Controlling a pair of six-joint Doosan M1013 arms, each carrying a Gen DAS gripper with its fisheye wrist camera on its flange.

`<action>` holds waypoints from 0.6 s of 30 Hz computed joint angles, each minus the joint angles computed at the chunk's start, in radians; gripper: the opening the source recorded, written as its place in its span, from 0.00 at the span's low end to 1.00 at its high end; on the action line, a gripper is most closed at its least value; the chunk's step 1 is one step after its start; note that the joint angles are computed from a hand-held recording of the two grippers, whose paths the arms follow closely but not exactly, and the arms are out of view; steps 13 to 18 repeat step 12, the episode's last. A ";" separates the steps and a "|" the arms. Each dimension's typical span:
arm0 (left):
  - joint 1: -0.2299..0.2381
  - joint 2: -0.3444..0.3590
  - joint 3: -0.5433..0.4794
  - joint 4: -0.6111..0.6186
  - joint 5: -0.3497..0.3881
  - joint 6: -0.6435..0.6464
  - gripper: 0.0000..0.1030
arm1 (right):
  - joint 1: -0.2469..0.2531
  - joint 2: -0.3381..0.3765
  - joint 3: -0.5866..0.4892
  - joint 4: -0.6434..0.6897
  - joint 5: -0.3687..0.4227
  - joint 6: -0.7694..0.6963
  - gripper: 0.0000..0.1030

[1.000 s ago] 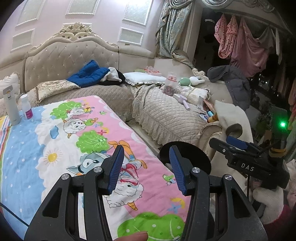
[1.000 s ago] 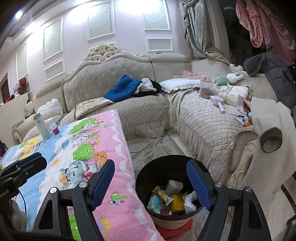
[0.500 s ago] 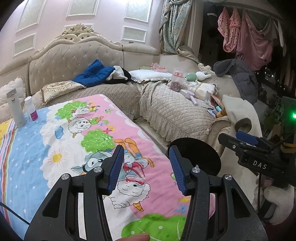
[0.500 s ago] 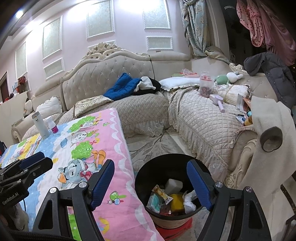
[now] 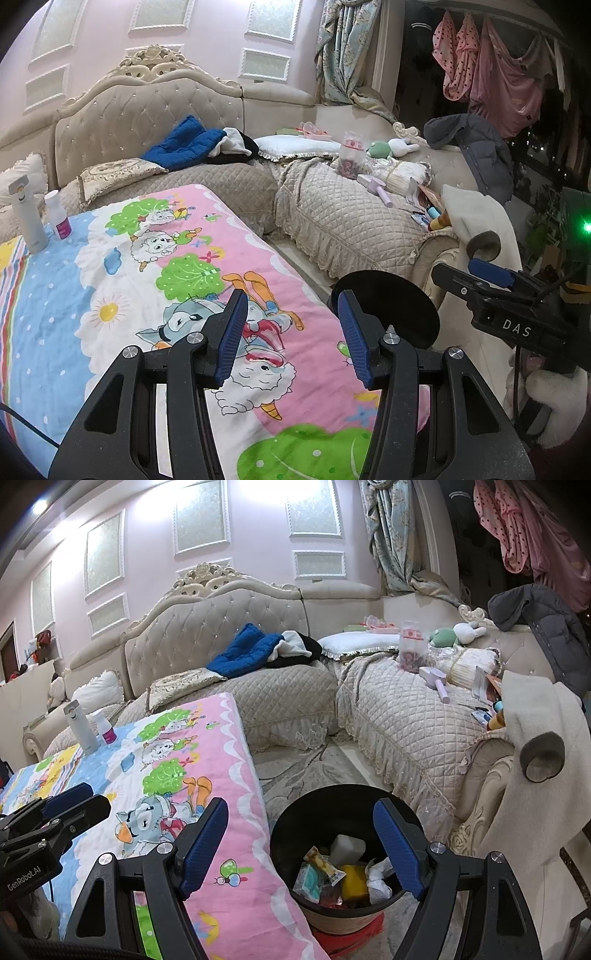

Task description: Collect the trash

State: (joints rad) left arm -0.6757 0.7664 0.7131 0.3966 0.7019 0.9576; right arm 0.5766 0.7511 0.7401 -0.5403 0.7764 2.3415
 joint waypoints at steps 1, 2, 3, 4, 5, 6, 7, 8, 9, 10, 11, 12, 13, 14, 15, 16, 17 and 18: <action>-0.001 0.000 0.002 0.012 -0.002 -0.006 0.48 | 0.000 0.001 -0.002 0.001 0.003 -0.001 0.77; -0.003 -0.001 0.004 0.027 -0.004 -0.015 0.48 | -0.001 0.002 -0.003 0.004 0.005 -0.004 0.77; -0.002 -0.002 0.006 0.032 -0.005 -0.019 0.48 | -0.001 0.003 -0.005 0.007 0.006 -0.006 0.77; -0.002 -0.004 0.010 0.035 -0.005 -0.020 0.48 | -0.001 0.005 -0.007 0.010 0.009 -0.010 0.77; 0.000 -0.007 0.015 0.039 -0.001 -0.025 0.48 | -0.001 0.008 -0.014 0.014 0.015 -0.016 0.77; 0.003 -0.011 0.019 0.040 0.003 -0.030 0.48 | -0.001 0.011 -0.019 0.020 0.019 -0.024 0.77; 0.006 -0.015 0.025 0.035 0.008 -0.035 0.48 | -0.001 0.015 -0.026 0.028 0.023 -0.033 0.77; 0.011 -0.020 0.033 0.030 0.011 -0.038 0.48 | -0.001 0.022 -0.040 0.040 0.031 -0.049 0.77; 0.014 -0.026 0.044 0.034 0.013 -0.050 0.48 | 0.000 0.029 -0.052 0.052 0.036 -0.063 0.77; 0.018 -0.034 0.057 0.050 0.017 -0.072 0.48 | 0.001 0.037 -0.067 0.066 0.041 -0.079 0.77; 0.020 -0.042 0.069 0.063 0.023 -0.089 0.48 | 0.003 0.047 -0.085 0.081 0.048 -0.097 0.77; 0.024 -0.045 0.075 0.063 0.030 -0.094 0.48 | 0.004 0.056 -0.100 0.094 0.053 -0.112 0.77; 0.024 -0.045 0.075 0.063 0.030 -0.094 0.48 | 0.004 0.056 -0.100 0.094 0.053 -0.112 0.77; 0.024 -0.045 0.075 0.063 0.030 -0.094 0.48 | 0.004 0.056 -0.100 0.094 0.053 -0.112 0.77; 0.024 -0.045 0.075 0.063 0.030 -0.094 0.48 | 0.004 0.056 -0.100 0.094 0.053 -0.112 0.77; 0.024 -0.045 0.075 0.063 0.030 -0.094 0.48 | 0.004 0.056 -0.100 0.094 0.053 -0.112 0.77; 0.024 -0.045 0.075 0.063 0.030 -0.094 0.48 | 0.004 0.056 -0.100 0.094 0.053 -0.112 0.77; 0.024 -0.045 0.075 0.063 0.030 -0.094 0.48 | 0.004 0.056 -0.100 0.094 0.053 -0.112 0.77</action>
